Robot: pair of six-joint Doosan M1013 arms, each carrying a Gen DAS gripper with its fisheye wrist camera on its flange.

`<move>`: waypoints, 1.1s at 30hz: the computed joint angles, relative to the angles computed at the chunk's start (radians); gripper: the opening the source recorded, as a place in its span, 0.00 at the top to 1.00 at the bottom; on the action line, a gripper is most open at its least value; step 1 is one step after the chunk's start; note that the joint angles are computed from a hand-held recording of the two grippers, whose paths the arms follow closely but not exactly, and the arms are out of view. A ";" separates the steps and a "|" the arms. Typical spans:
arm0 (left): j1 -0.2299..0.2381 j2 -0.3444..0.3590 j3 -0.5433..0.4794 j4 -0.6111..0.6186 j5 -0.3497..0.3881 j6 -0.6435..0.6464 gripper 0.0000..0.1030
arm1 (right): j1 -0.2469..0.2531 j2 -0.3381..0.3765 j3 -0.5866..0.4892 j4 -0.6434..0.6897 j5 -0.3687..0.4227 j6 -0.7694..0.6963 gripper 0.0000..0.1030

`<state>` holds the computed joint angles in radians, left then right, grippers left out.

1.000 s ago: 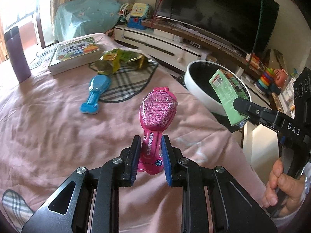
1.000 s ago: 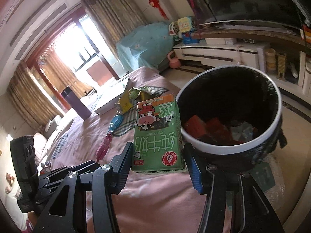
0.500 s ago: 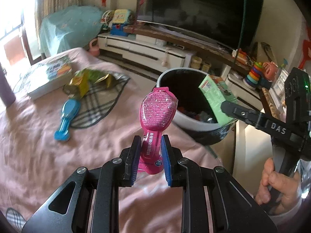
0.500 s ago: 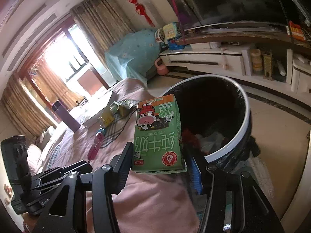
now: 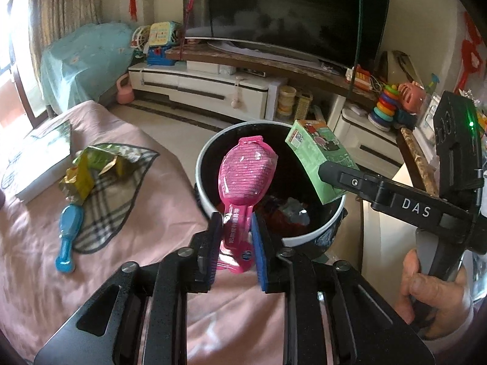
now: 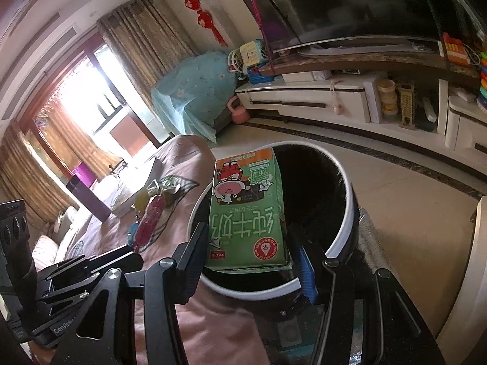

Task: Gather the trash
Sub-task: 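Carry both items over the trash bin and open both tools to drop them, then move both open tools back over the table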

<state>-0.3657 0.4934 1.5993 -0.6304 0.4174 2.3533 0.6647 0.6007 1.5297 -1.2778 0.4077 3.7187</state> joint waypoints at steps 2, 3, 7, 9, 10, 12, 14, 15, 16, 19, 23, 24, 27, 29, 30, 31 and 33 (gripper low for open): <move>-0.003 0.012 -0.014 0.017 0.020 -0.025 0.92 | -0.006 -0.001 0.002 0.009 -0.005 -0.009 0.48; -0.004 0.016 -0.018 0.023 0.025 -0.033 0.92 | -0.010 -0.002 0.004 0.012 -0.008 -0.014 0.48; -0.013 0.029 -0.032 0.059 0.026 -0.060 0.94 | -0.018 0.000 -0.001 0.048 -0.012 -0.060 0.48; -0.015 0.035 -0.039 0.075 0.030 -0.078 0.94 | -0.022 0.004 -0.005 0.068 -0.016 -0.084 0.48; -0.014 0.039 -0.042 0.077 0.035 -0.082 0.94 | -0.024 0.006 -0.008 0.080 -0.017 -0.095 0.48; -0.010 0.040 -0.043 0.056 0.042 -0.068 0.94 | -0.030 0.010 -0.013 0.106 -0.021 -0.121 0.48; -0.005 0.038 -0.041 0.036 0.046 -0.053 0.94 | -0.036 0.013 -0.016 0.126 -0.033 -0.139 0.45; -0.003 0.036 -0.039 0.030 0.042 -0.051 0.94 | -0.039 0.014 -0.016 0.133 -0.041 -0.144 0.45; 0.001 0.035 -0.037 0.019 0.043 -0.046 0.93 | -0.041 0.016 -0.016 0.145 -0.049 -0.152 0.45; 0.014 0.028 -0.028 0.002 0.044 -0.047 0.87 | -0.044 0.016 -0.016 0.144 -0.060 -0.145 0.43; 0.032 0.014 0.003 0.003 0.003 -0.069 0.65 | -0.033 0.011 -0.009 0.061 -0.074 -0.057 0.43; 0.038 0.011 0.012 0.010 -0.004 -0.081 0.65 | -0.030 0.012 -0.011 0.054 -0.076 -0.051 0.42; 0.055 0.002 0.033 0.018 -0.016 -0.108 0.58 | -0.017 0.015 -0.020 0.023 -0.081 -0.029 0.36; 0.067 -0.006 0.050 0.038 -0.036 -0.136 0.52 | -0.009 0.020 -0.029 0.010 -0.094 -0.025 0.30; 0.075 -0.010 0.059 0.035 -0.044 -0.138 0.51 | -0.005 0.024 -0.036 0.007 -0.100 -0.029 0.27; 0.083 -0.013 0.066 0.033 -0.048 -0.144 0.49 | -0.001 0.028 -0.043 0.003 -0.106 -0.029 0.25; 0.097 -0.019 0.081 0.047 -0.061 -0.173 0.44 | 0.007 0.037 -0.058 -0.002 -0.122 -0.035 0.19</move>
